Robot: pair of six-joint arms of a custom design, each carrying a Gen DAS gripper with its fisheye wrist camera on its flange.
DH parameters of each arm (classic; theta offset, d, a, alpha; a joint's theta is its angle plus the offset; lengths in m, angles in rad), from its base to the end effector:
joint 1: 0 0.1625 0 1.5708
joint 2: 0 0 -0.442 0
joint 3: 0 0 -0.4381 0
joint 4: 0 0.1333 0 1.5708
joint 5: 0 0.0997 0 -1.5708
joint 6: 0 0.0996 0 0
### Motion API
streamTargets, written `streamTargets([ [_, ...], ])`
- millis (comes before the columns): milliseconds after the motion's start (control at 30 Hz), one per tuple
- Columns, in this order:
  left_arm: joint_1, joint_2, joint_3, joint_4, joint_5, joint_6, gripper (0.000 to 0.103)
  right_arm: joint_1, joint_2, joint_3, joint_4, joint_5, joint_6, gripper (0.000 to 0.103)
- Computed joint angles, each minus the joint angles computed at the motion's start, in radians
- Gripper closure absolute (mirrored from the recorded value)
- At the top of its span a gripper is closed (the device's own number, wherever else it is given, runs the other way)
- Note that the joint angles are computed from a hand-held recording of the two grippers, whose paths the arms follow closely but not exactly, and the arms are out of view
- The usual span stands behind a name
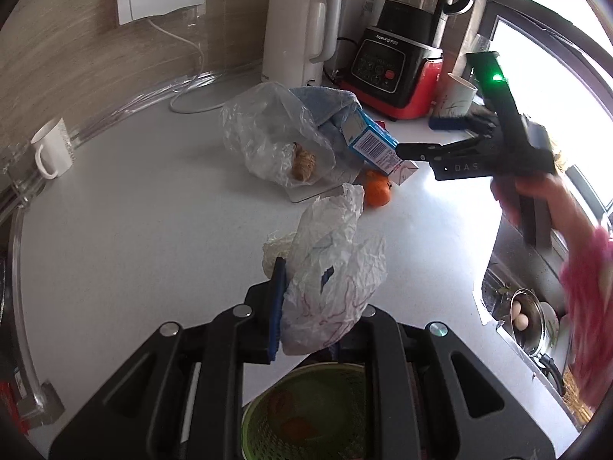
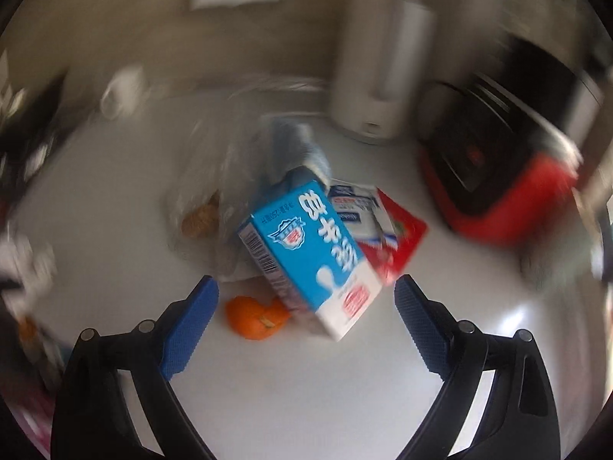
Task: Collect trash
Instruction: 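Grasp the blue-and-white milk carton with the right gripper while the left carries the plastic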
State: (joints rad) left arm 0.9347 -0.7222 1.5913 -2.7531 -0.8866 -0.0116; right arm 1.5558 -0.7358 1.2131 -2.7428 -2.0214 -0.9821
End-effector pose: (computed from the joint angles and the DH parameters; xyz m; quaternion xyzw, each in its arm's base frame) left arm -0.2776 -0.7063 0.0774 0.2361 0.9016 -0.2447 0.2674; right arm 0.0772 -0.8520 0.2528 0.3588 -0.8468 0.1910 0.3431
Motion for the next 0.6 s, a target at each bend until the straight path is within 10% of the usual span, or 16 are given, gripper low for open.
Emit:
streamTargets([
  [400,-0.017,0.045,-0.074,0.048,0.037,-0.14,0.084,-0.03,0.193,-0.419,0.526,0.015,-0.18,0.009],
  [600,-0.018,0.058,-0.091,0.081,0.086,-0.197,0.084,-0.04,0.22,-0.494,0.624,0.065,-0.189,0.031],
])
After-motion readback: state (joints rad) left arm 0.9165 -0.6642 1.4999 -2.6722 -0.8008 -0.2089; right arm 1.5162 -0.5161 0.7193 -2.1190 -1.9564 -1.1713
